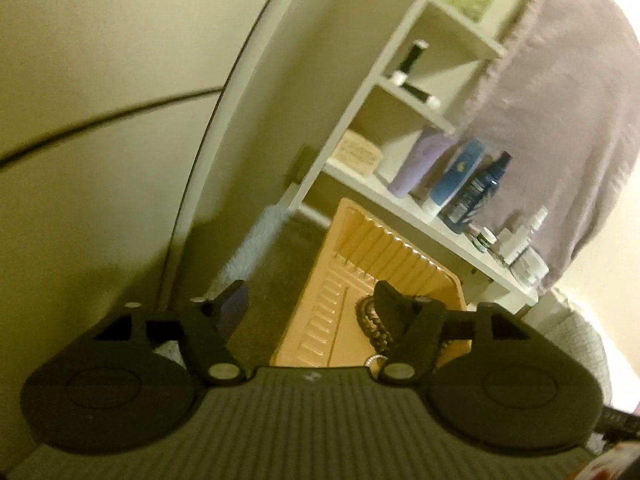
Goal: Organize jewelry
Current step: 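Lower the orange tray flat onto the towel and open the left gripper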
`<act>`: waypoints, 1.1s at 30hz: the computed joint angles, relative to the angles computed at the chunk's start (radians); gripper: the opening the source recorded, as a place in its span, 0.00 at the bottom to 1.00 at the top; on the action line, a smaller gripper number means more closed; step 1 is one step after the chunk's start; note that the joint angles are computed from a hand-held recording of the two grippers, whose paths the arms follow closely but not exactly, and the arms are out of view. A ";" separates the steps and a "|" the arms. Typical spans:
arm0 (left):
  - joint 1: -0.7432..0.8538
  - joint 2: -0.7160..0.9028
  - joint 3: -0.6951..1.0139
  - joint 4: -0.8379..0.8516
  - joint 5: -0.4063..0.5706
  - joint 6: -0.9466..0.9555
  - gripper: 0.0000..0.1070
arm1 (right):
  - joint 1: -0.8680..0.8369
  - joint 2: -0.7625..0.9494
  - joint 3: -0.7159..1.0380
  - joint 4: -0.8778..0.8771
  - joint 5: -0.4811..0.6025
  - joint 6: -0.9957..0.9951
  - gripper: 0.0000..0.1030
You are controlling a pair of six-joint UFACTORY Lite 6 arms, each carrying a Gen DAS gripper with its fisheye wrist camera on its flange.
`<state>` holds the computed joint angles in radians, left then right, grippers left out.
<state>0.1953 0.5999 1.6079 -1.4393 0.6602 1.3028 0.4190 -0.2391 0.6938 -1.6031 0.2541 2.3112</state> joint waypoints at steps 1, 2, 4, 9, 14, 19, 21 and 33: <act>-0.007 -0.032 -0.031 -0.005 -0.015 0.022 0.72 | 0.012 -0.012 -0.004 0.036 0.009 -0.030 0.50; -0.014 -0.068 -0.067 -0.015 -0.028 0.052 0.77 | 0.026 -0.024 -0.008 0.073 0.020 -0.059 0.50; -0.033 -0.142 -0.145 -0.037 -0.052 0.124 0.83 | 0.055 -0.053 -0.018 0.156 0.049 -0.121 0.50; -0.094 -0.283 -0.305 -0.051 -0.118 0.223 0.94 | 0.130 -0.130 -0.048 0.324 0.146 -0.239 0.57; -0.150 -0.377 -0.401 0.030 -0.171 0.187 0.96 | 0.215 -0.202 -0.075 0.426 0.263 -0.296 0.63; -0.193 -0.444 -0.448 0.190 -0.176 0.057 0.96 | 0.300 -0.243 -0.072 0.540 0.370 -0.377 0.63; -0.216 -0.474 -0.470 0.250 -0.186 0.001 0.96 | 0.342 -0.243 -0.060 0.569 0.416 -0.392 0.63; -0.353 -0.596 -0.602 0.473 -0.271 -0.213 0.96 | 0.516 -0.170 -0.007 0.622 0.536 -0.382 0.63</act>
<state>-0.1582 0.0036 1.0058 -0.9668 0.3890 1.0902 0.9347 -0.4094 0.6873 -0.9809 0.7897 1.9288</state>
